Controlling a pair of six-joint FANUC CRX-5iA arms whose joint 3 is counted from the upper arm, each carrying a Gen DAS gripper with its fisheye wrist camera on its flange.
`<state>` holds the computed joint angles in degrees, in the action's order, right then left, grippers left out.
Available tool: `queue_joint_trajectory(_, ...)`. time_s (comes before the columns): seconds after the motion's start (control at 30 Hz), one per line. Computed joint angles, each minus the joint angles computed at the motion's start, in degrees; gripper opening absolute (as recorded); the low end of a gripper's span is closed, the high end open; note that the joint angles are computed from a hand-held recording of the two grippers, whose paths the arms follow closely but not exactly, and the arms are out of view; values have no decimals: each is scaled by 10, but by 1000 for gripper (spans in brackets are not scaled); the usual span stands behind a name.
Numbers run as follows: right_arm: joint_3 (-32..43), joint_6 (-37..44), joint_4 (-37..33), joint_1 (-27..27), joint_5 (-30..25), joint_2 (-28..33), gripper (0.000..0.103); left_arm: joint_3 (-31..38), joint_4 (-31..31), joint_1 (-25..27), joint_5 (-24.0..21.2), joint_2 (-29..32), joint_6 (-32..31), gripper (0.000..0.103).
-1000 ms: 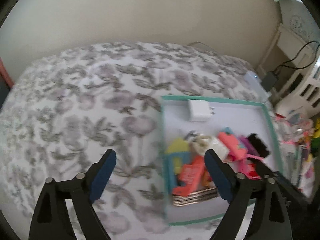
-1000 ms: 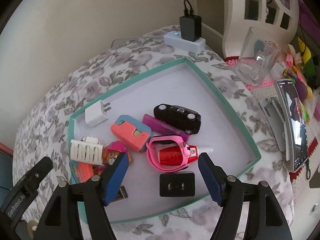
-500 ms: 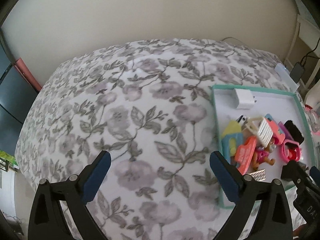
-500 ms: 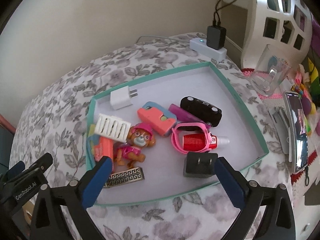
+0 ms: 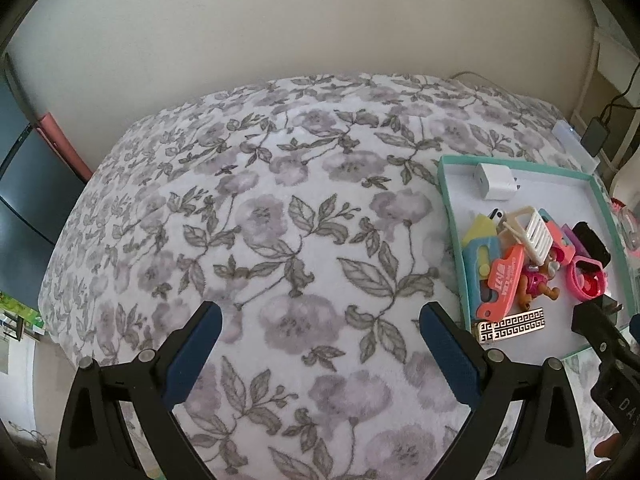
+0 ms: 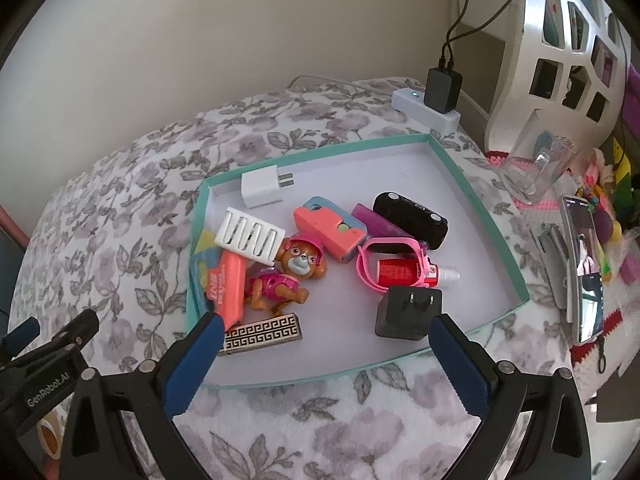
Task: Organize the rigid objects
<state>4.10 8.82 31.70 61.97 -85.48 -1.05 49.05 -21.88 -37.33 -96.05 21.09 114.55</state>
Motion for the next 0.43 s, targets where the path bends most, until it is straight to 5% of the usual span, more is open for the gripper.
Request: queue_joint_trajectory(0.43, 2, 5, 9, 4, -3, 1, 103, -4, -6, -5, 13, -9, 10, 99)
